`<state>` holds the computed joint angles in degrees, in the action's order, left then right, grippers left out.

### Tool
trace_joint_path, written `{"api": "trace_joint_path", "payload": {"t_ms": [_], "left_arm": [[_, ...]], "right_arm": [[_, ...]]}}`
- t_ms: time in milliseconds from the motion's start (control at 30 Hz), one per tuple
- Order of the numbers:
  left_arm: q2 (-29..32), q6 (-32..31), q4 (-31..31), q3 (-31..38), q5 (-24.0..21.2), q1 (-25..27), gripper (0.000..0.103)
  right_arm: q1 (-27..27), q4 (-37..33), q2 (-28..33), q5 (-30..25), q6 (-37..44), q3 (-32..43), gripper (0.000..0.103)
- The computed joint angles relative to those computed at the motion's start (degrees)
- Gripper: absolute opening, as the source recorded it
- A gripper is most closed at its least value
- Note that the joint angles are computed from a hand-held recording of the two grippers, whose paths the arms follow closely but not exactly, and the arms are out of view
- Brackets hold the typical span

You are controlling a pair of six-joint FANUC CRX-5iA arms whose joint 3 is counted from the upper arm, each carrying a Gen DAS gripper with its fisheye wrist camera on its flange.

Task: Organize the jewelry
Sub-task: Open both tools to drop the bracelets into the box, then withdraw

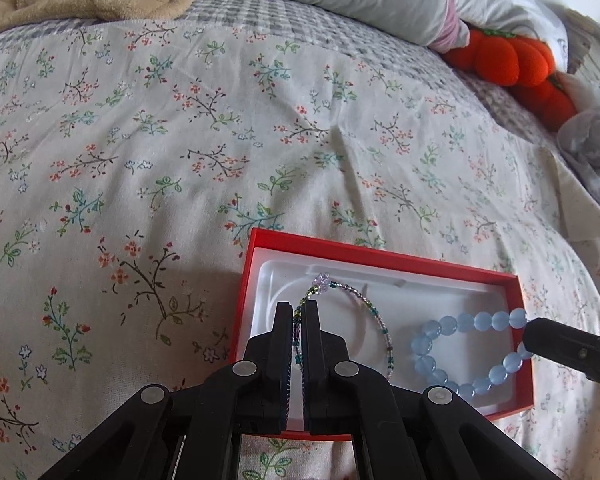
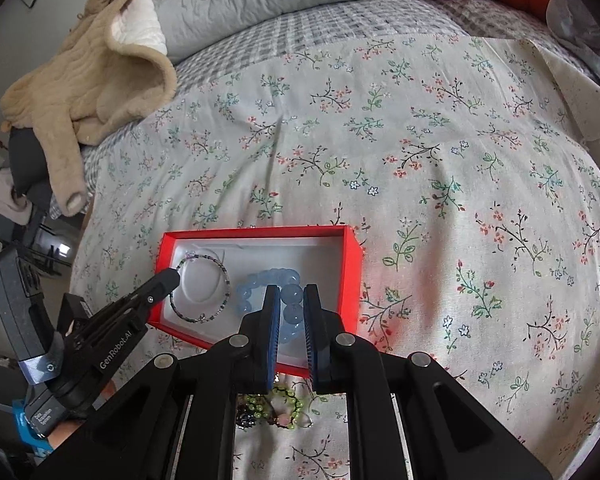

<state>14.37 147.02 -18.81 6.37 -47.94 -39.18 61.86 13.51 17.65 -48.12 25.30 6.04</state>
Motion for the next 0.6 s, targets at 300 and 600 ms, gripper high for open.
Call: {"api": "trace_joint_path", "payload": {"t_ms": [300, 600], "left_arm": [[-1.0, -2.2, -2.2, 3.1, -7.6, -3.0, 0.039], [-4.2, -0.7, -2.2, 1.3, -12.1, -5.8, 0.079]], "right_arm": [[1.7, 2.8, -4.3, -2.0, -2.0, -3.2, 0.039], [5.4, 6.0, -8.1, -5.1, -4.4, -7.2, 0.055]]}}
